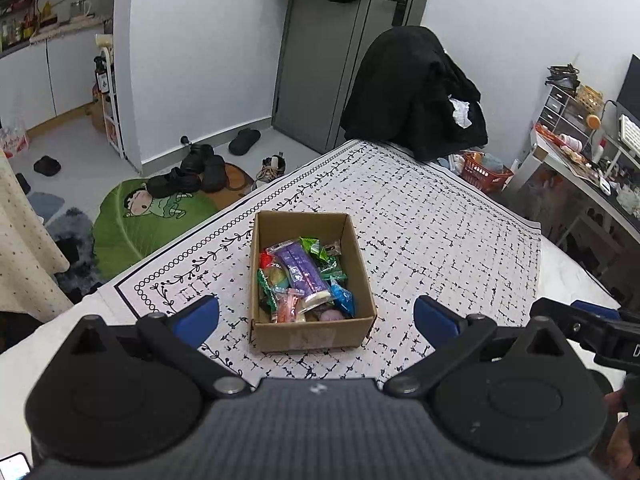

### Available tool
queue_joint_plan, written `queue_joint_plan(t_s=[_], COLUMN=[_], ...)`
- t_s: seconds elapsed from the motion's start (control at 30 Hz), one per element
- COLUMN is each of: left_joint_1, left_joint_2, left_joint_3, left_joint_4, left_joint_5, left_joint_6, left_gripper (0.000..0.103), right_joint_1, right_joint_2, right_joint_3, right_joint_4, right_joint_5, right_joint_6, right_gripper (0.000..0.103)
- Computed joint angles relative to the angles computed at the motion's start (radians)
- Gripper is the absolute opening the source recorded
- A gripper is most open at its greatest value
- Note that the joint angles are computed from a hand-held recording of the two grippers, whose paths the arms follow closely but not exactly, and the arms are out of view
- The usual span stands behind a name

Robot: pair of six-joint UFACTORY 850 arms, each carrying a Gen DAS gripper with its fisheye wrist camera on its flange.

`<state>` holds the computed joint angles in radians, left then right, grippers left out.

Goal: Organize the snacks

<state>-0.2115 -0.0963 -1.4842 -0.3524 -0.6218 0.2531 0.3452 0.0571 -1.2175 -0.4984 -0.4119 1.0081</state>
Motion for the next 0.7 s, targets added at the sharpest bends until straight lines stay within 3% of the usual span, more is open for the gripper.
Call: queue_joint_plan(t_s=[0.7], left_joint_1=[0.021], left_joint_2=[0.119], left_joint_3=[0.114], left_joint_4=[-0.101], left_joint_5=[0.016], left_joint_6=[0.124], left_gripper=[0.103], right_joint_1=[0.075], right_joint_2=[0.063], right_joint_3=[0.036], right_joint_4=[-0.18], right_joint_5=[-0.062], right_joint_6=[0.148], right_gripper=[0.103])
